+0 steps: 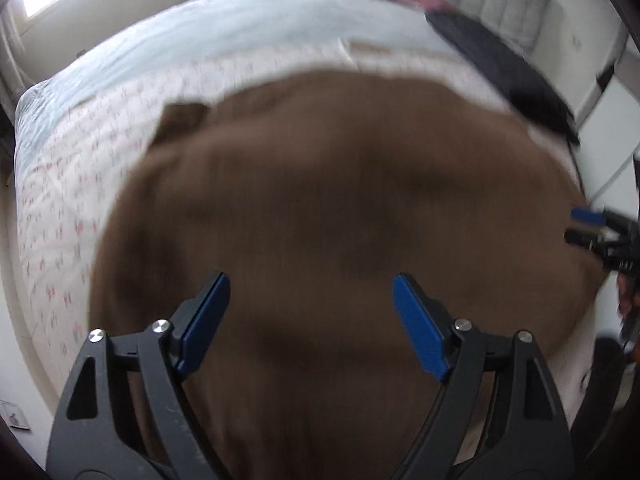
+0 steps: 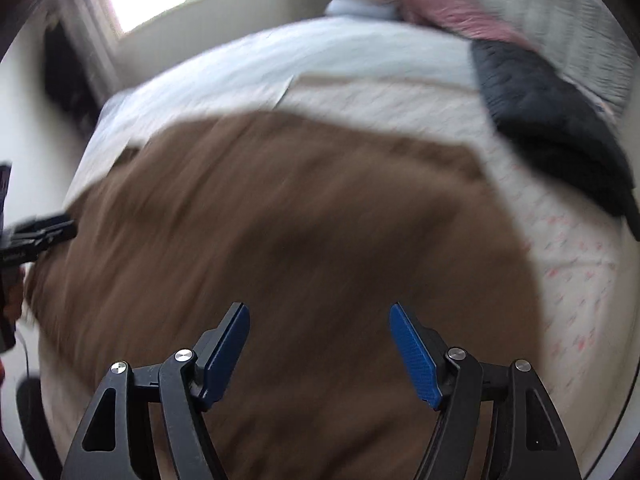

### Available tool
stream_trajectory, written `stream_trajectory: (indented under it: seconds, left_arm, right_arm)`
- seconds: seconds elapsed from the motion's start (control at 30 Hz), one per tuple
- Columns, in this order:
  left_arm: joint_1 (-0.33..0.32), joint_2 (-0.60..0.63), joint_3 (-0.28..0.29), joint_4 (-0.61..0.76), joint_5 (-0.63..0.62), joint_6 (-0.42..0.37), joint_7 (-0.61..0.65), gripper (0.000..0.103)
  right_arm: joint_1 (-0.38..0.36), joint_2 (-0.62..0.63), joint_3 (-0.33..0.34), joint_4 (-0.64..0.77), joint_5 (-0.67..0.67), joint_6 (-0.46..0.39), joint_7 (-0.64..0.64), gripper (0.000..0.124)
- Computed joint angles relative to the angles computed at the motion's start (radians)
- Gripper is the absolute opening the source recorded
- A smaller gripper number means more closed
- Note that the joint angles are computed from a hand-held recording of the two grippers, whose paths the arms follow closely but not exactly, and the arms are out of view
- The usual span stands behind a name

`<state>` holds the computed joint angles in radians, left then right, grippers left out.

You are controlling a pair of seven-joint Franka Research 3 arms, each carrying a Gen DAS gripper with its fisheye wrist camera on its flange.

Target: Fold large clothes

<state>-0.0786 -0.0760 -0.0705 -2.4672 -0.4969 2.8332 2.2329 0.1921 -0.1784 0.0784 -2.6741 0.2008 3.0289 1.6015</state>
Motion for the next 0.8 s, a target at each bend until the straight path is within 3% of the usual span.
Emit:
stream_trajectory:
  seconds: [0.03,0.13,0.27,0.33,0.4,0.43,0.53,0.67,0.8]
  left_arm:
    - [0.012,-0.002,0.002,-0.016,0.04,-0.013,-0.025,0.084]
    - [0.01,-0.049,0.042,-0.077,-0.074,-0.008,0.107,0.084]
    - [0.031,-0.114,0.068,-0.103,-0.019,-0.052,0.065,0.084]
    - [0.05,-0.151,0.05,-0.124,0.076,-0.055,-0.026,0.084]
    - [0.078,-0.197,0.013,-0.155,0.196,-0.044,-0.164,0.084]
    - [0.073,-0.22,0.013,-0.167,0.213,-0.051,-0.195,0.084]
    - [0.029,-0.322,0.031,-0.221,0.218,-0.075,-0.264,0.084]
    - [-0.005,-0.461,0.026,-0.269,0.246,-0.183,-0.426,0.093]
    - [-0.101,-0.596,0.079,-0.333,0.211,-0.238,-0.499,0.102]
  right_arm:
    - [-0.016,-0.016,0.014,-0.028,-0.021,-0.014,0.027,0.074]
    - [0.056,-0.083,-0.08,-0.112,0.14,-0.031,-0.066,0.074]
    - [-0.024,-0.236,-0.073,-0.203,0.116,-0.1,-0.048,0.074]
    - [-0.084,-0.303,-0.015,-0.226,0.08,-0.143,0.005,0.074]
    - [-0.188,-0.386,0.11,-0.239,-0.021,-0.228,0.149,0.074]
    - [-0.192,-0.428,0.13,-0.25,-0.039,-0.261,0.197,0.074]
    - [-0.116,-0.548,0.093,-0.298,-0.022,-0.29,0.242,0.074]
    - [-0.07,-0.685,0.148,-0.329,-0.043,-0.35,0.363,0.075]
    - [-0.005,-0.768,0.175,-0.354,-0.041,-0.347,0.462,0.081]
